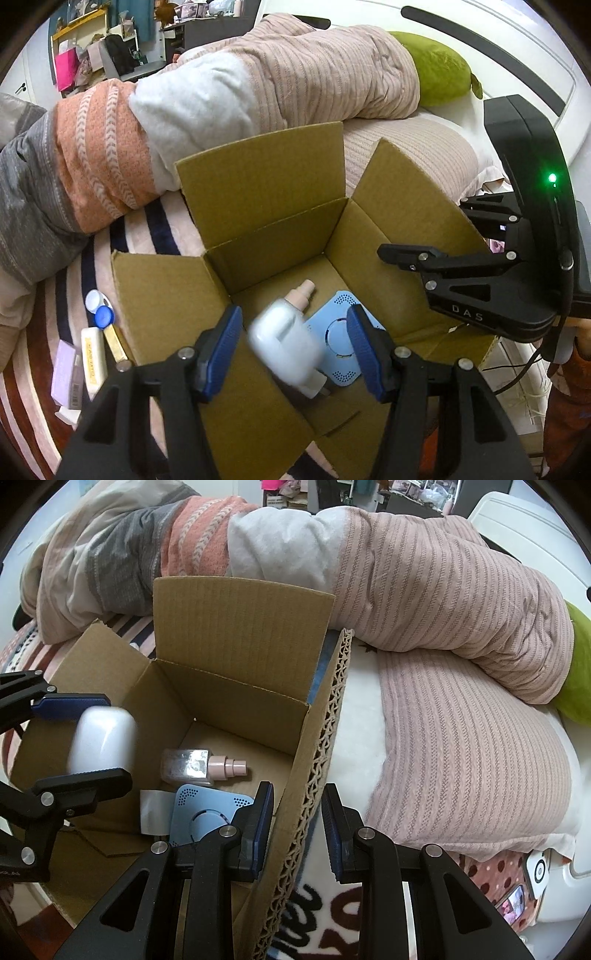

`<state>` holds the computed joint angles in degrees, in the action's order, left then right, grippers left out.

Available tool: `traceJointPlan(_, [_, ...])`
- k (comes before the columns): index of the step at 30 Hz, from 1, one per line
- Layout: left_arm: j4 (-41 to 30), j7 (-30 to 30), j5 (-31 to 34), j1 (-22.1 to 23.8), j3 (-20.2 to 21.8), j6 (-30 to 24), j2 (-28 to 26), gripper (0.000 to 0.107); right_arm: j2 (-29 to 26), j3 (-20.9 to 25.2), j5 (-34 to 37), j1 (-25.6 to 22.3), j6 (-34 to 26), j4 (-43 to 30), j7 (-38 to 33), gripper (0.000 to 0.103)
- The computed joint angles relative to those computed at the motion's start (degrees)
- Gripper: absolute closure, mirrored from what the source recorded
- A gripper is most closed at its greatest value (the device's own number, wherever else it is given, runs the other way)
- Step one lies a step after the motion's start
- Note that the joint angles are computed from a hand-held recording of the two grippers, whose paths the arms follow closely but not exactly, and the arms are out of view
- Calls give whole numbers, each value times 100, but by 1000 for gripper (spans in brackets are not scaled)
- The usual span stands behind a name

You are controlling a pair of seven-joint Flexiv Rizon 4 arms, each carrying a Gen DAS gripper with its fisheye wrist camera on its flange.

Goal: Organize rigid objects
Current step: 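Carry the earbud case into the cardboard box and open the left gripper, then grasp the lavender box with the left gripper and lift it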

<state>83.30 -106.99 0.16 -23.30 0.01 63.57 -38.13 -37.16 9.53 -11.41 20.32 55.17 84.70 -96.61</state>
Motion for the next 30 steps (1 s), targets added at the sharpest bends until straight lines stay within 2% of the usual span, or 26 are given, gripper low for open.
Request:
traceJointPlan(7, [126,-44,60,-21,45,189,89,48,-7,-42,-53,44,31,18,58,81])
traceJointPlan(11, [423,-132,223,-95,159,587,341,32,-3,-47,-54,32,18,25,86,81])
traceJointPlan(13, [593,-274,406,-209,338,727,521,29,-14,-30,-31,15,-18,-4,86,81])
traceJointPlan(15, [804,-427,586,-278,477,877,711,22,-12,-37,-33,14,-12,6,93,81])
traceJointPlan(18, [1155,-901,1079,-511,908,1128,1033,16,-13,-49,-51,23,-17,2,104,81])
traceJointPlan(22, [1475,-1811,2041,-864,1582,1162,1360,7,-12,-78,-102,55,-44,3,147,81])
traceJointPlan(27, [2041,-2757,2793,-724,1907,1173,1660,7,-16,-78,-132,62,-60,1,163,81])
traceJointPlan(30, [2316,-3559,3256,-663,2233,928,1653,7,-23,-65,-120,47,-81,-15,145,81])
